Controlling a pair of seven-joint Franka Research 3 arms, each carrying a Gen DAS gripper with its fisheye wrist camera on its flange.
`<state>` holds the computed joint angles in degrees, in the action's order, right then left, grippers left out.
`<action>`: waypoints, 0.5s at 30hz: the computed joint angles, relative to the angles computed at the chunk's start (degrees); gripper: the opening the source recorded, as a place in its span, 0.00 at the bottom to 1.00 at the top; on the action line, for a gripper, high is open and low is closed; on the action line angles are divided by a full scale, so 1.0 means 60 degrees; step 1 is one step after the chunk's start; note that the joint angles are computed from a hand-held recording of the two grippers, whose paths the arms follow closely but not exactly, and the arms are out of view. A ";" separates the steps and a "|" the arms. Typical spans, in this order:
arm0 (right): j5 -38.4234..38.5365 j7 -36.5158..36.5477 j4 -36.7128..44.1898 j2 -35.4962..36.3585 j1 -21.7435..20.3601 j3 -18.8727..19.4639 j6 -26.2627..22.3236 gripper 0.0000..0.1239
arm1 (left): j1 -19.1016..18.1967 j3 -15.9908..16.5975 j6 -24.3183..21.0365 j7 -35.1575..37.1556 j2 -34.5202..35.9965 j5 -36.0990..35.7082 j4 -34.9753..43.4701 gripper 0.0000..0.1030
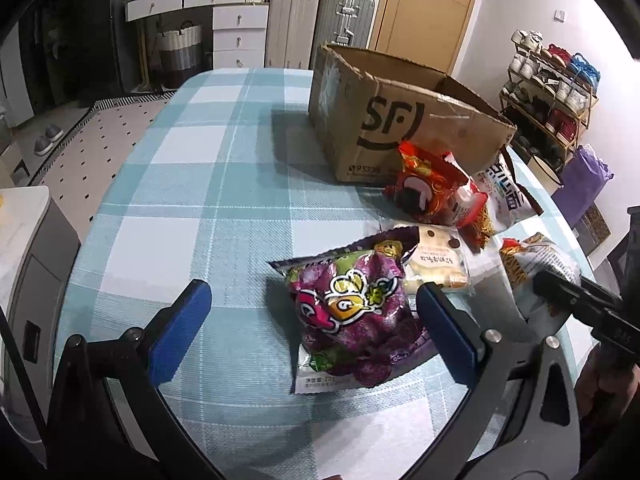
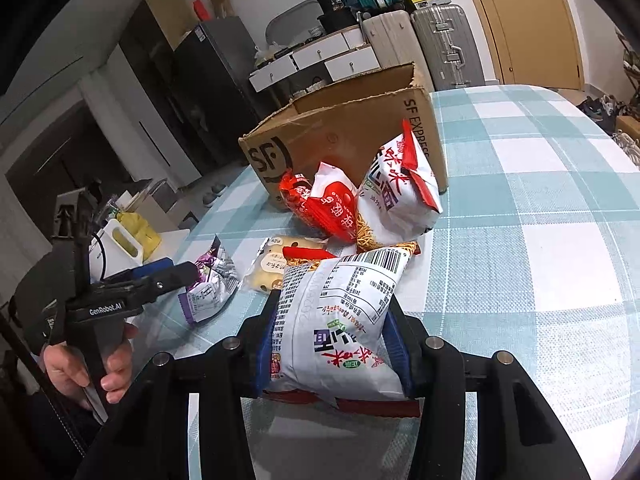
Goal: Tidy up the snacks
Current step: 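Grasp the purple Qoo candy bag with the left gripper while the right holds its bag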
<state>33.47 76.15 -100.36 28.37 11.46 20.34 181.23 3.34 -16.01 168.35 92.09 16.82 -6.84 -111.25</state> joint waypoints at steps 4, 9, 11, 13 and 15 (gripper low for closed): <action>0.0187 -0.0263 -0.0225 -0.0067 -0.0481 0.0581 0.0281 0.38 | 0.0119 -0.0223 -0.0437 0.0288 0.0221 -0.0235 0.0299 0.99; 0.0295 -0.0455 -0.0427 -0.0104 -0.1025 0.1187 0.0516 0.38 | -0.0119 -0.0095 -0.0786 0.0279 0.0411 -0.0196 0.0524 0.99; 0.0329 -0.0533 -0.0527 -0.0101 -0.1334 0.1529 0.0630 0.38 | -0.0157 -0.0089 -0.0914 0.0257 0.0482 -0.0215 0.0597 0.99; 0.0338 -0.0595 -0.0632 -0.0083 -0.1688 0.1924 0.0744 0.38 | 0.0122 -0.0413 -0.1135 0.0595 0.0607 -0.0729 0.0728 0.96; 0.0284 -0.0595 -0.0742 -0.0072 -0.1982 0.2246 0.0858 0.38 | 0.0296 -0.0611 -0.1183 0.0949 0.0669 -0.1200 0.0762 0.87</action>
